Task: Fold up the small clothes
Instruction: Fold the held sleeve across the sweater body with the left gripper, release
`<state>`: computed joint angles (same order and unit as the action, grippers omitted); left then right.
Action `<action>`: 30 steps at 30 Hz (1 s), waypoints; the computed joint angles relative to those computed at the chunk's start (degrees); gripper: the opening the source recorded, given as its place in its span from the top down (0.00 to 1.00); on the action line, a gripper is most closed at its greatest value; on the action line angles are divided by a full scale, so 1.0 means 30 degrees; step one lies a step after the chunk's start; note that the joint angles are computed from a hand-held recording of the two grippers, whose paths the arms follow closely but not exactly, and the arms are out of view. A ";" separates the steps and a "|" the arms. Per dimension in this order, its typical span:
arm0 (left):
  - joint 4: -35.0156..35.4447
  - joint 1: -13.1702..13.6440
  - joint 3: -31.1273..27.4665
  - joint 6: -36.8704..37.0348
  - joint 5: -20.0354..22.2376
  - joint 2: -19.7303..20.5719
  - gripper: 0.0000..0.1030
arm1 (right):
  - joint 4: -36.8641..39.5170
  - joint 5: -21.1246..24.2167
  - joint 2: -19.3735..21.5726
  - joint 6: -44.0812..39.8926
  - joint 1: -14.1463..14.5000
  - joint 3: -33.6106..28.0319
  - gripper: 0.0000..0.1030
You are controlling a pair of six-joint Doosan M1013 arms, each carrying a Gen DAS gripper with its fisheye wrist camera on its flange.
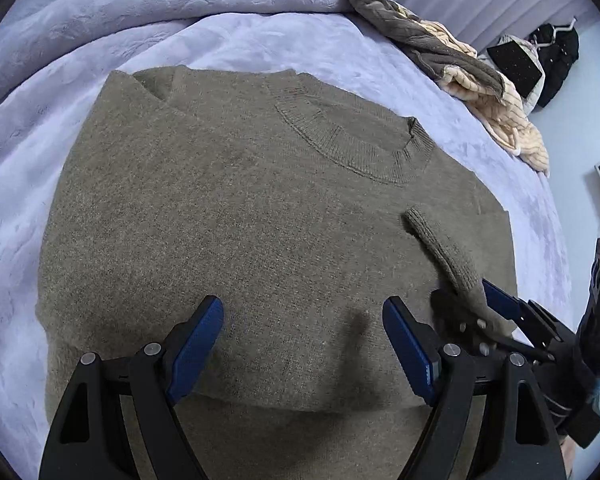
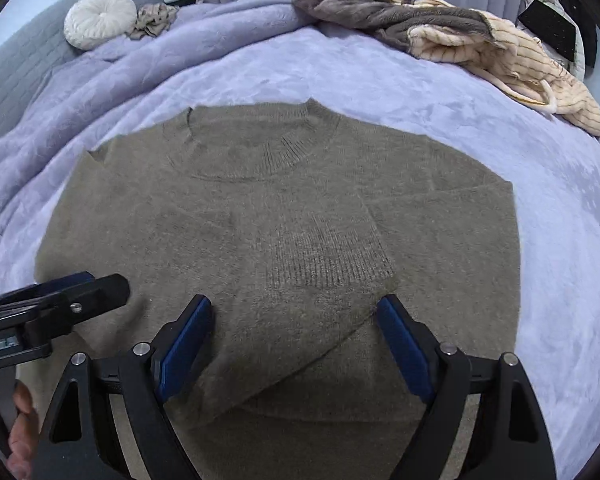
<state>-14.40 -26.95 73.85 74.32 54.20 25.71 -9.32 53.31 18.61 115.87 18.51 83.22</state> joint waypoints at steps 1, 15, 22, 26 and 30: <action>0.0350 -0.0129 -0.0052 0.0102 0.0045 0.0028 0.20 | 0.0220 -0.0203 -0.0258 0.0246 -0.0181 0.0363 0.64; 0.2004 -0.0608 0.0070 0.0684 0.0287 -0.0109 0.20 | 0.6597 -0.4365 -0.2893 -0.0818 -0.2701 0.3962 0.76; 0.2450 -0.0598 -0.0408 -0.0082 -0.0113 -0.0105 0.20 | 0.2732 -0.5822 -0.3298 -0.0665 -0.1715 0.3120 0.95; 0.2965 -0.0601 -0.0600 -0.0851 0.0585 0.0355 0.20 | 0.0888 -0.5786 -0.2977 0.0366 -0.1697 0.2965 0.95; 0.3579 -0.0791 -0.0578 -0.0768 0.0771 0.0316 0.20 | 0.2489 -0.2831 -0.1889 -0.0436 -0.2393 0.2510 0.87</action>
<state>-3.67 -29.32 72.12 72.02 56.51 26.66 -1.86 44.82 12.95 114.56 11.33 90.75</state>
